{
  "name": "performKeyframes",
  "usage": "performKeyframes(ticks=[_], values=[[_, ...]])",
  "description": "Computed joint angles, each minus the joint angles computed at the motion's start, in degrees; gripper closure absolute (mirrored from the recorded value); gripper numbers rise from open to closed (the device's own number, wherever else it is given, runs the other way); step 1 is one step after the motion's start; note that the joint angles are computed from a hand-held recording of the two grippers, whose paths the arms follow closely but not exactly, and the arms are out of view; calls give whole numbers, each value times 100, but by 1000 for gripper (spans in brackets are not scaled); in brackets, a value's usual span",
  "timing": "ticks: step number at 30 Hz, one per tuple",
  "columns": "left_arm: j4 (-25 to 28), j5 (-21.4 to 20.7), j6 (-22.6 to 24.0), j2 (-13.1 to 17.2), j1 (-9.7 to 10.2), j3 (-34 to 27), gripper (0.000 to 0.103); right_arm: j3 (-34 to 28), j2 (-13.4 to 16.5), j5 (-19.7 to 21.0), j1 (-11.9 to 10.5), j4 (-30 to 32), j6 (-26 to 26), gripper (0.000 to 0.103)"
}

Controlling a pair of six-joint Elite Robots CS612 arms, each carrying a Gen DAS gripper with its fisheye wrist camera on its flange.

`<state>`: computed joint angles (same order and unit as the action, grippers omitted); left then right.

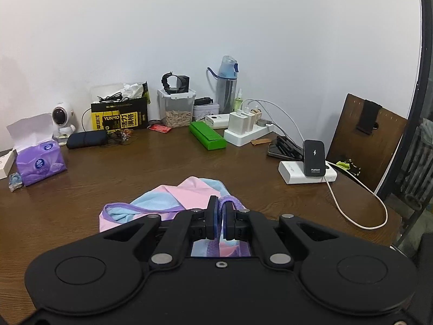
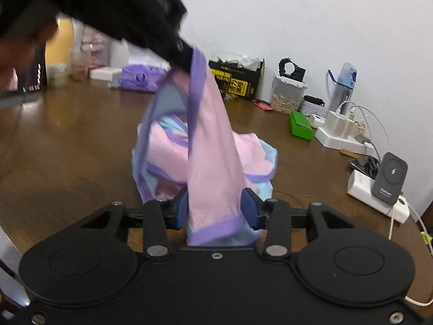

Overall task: Fold clothes
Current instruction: 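Lift the garment with both grippers, holding it stretched between them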

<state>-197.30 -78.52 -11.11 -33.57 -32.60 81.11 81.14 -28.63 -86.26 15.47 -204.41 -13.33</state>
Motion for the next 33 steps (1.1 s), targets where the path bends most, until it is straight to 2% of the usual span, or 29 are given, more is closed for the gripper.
performKeyframes(ticks=[1,2,5,8,12,16,22,28,30,33], values=[[-11,9,1,-4,3,12,100,-26,17,-10,-8,35,-95,87],[-11,55,-4,-6,3,20,99,-62,16,50,-38,115,-118,97],[134,458,-102,1,-13,-11,99,-172,-7,261,-143,270,-69,98],[266,697,-457,6,60,-142,99,-368,-51,188,-204,27,-244,98],[-44,939,-640,-61,160,-328,99,-721,-246,331,-267,64,-539,98],[-505,1473,-311,-311,122,-448,100,-1165,-480,383,-262,129,-751,98],[-1240,2234,488,-722,-56,-483,99,-1469,-758,376,-218,-492,-700,98],[-1509,2647,823,-1075,-209,-214,99,-1336,-1006,457,-204,-786,-546,98],[-1580,2758,889,-1129,-253,-123,99,-1258,-1059,589,-226,-855,-463,98],[-1533,2832,818,-1189,-283,-24,99,-1171,-1140,873,-284,-604,-224,98]])
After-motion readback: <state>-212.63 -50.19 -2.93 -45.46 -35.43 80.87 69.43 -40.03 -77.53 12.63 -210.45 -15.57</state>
